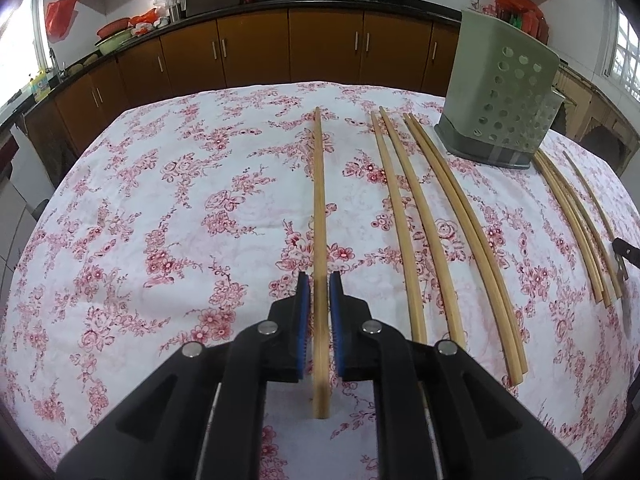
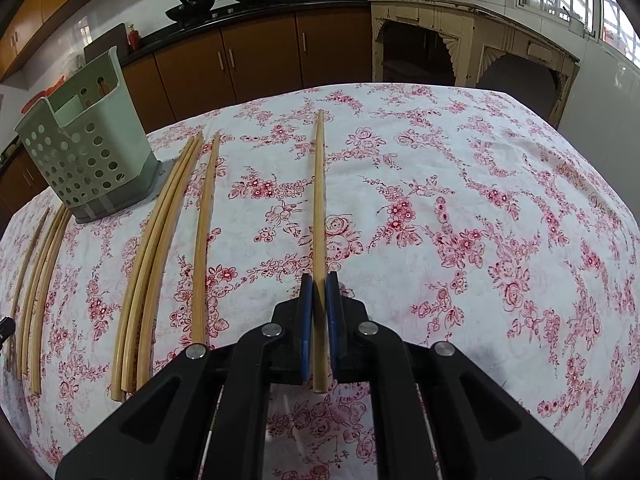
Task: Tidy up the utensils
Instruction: 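Lift the left tool's chopstick into the green holder while the right tool inserts its own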
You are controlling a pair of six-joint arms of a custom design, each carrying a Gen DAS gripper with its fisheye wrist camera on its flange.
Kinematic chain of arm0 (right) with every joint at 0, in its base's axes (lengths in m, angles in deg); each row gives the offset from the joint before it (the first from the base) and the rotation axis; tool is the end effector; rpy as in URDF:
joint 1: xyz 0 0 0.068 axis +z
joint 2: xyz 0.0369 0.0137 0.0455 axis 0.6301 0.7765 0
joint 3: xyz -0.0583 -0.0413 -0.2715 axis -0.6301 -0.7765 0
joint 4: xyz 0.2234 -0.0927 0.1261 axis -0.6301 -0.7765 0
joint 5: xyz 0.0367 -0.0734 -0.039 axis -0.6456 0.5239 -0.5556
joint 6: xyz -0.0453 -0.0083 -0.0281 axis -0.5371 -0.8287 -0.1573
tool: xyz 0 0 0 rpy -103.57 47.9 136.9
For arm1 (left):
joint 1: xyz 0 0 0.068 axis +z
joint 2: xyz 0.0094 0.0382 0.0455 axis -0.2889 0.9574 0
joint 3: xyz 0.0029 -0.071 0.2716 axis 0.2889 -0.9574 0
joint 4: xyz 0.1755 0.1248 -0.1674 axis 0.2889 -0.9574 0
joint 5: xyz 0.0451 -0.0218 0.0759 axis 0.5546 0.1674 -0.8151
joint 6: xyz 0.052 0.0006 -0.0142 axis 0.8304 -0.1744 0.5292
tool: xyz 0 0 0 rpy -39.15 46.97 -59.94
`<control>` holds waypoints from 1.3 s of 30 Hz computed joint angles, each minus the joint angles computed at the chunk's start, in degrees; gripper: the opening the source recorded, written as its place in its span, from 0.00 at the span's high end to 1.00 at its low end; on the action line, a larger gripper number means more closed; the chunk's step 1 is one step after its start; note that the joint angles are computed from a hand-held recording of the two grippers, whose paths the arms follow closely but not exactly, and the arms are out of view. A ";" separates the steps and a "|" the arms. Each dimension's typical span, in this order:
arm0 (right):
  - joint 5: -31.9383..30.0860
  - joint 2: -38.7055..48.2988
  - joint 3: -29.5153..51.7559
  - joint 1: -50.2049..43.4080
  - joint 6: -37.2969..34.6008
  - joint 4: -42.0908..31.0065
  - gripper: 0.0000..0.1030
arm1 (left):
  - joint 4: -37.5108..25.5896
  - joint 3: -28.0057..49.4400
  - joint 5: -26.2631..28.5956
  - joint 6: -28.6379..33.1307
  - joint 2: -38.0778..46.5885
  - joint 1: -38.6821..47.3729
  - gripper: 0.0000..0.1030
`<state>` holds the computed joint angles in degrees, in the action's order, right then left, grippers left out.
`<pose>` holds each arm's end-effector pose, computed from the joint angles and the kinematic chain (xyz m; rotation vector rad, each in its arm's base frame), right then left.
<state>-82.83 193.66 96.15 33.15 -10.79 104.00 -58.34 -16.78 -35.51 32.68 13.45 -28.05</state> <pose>0.2671 -0.0253 0.0428 0.1747 2.4314 0.0621 0.2203 -0.0367 0.0472 -0.1412 2.4694 0.0633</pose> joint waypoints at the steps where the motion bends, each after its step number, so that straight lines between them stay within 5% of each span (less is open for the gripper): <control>1: -0.34 -0.03 0.06 -0.22 -0.05 -0.08 0.92 | -0.16 0.11 -0.28 0.01 0.04 -0.16 0.92; 9: -2.66 -6.29 -3.92 -1.61 -1.59 1.61 0.93 | -5.70 0.16 1.05 1.12 -4.26 0.61 0.92; 28: -6.17 -26.18 -10.36 -4.73 -1.92 4.65 0.93 | -22.93 -3.38 -0.47 1.24 -43.98 -0.44 0.93; 39: -6.82 -30.04 -9.84 -4.65 -0.46 4.47 0.93 | -24.19 0.28 -2.54 0.64 -45.37 -0.41 0.93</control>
